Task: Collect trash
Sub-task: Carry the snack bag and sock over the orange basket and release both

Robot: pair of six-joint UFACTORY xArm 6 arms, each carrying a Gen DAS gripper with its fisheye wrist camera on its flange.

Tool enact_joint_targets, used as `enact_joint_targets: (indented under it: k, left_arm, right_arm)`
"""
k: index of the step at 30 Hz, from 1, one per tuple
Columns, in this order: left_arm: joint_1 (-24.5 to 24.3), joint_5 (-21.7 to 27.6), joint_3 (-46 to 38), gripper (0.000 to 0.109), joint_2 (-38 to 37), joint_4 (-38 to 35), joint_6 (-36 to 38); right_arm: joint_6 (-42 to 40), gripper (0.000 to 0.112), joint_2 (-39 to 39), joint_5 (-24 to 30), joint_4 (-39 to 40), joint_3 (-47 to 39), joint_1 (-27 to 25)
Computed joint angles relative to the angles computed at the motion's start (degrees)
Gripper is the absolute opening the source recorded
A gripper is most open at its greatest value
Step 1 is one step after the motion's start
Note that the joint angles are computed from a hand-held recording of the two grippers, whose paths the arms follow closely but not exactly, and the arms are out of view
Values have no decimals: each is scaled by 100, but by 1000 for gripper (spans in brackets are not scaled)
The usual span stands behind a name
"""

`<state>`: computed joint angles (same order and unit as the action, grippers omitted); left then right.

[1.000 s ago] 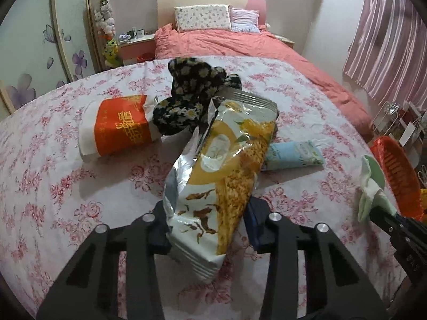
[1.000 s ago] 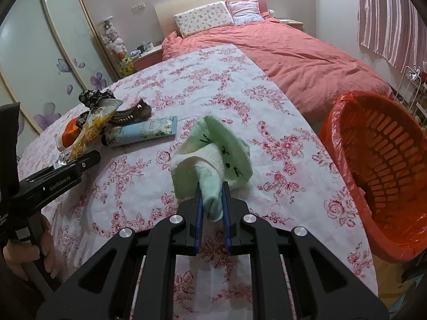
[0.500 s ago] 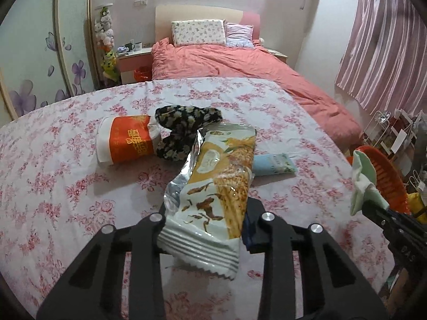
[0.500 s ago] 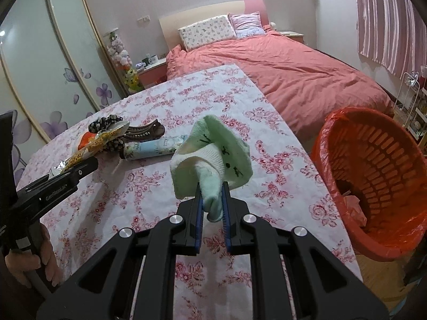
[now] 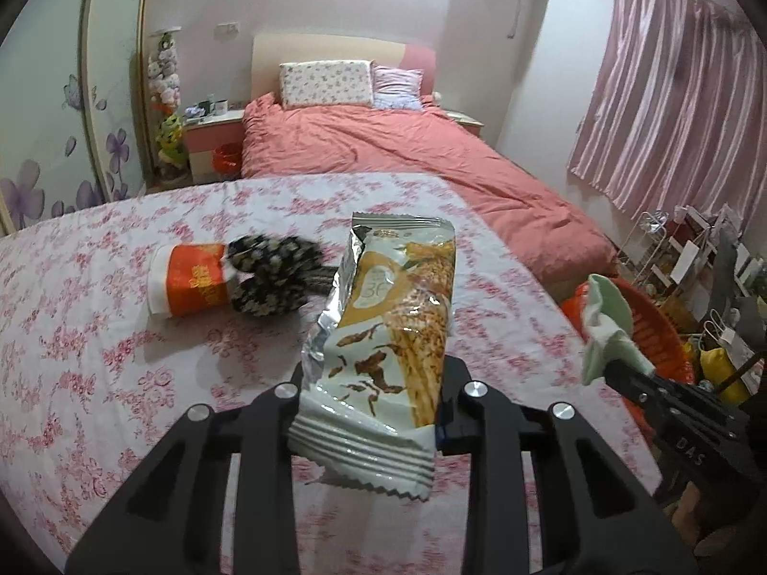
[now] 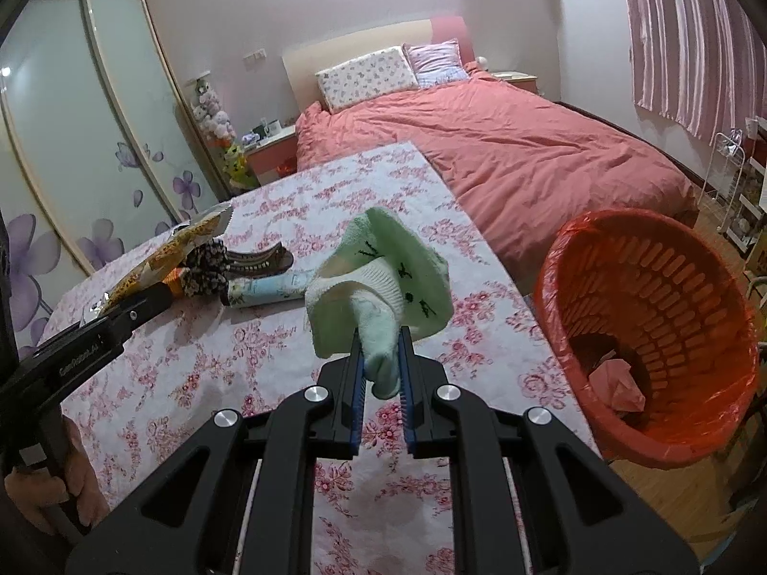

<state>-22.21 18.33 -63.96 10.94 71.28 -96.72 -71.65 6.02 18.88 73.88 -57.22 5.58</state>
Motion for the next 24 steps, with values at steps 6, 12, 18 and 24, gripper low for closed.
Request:
enact_joint_targets:
  k: [6, 12, 18, 24]
  left_arm:
    - [-236, -49, -280, 30, 103, 19, -25]
    - [-460, -166, -623, 30, 296, 18, 11]
    - [-671, -278, -1134, 30, 681, -153, 227]
    - [-896, -424, -1817, 30, 1234, -600, 763]
  right_arm:
    - [-383, 13, -136, 70, 414, -32, -218]
    - [-815, 13, -271, 151, 926, -65, -493]
    - [-1299, 13, -314, 229, 1521, -159, -822]
    - [-1619, 13, -169, 162, 1953, -351, -1091]
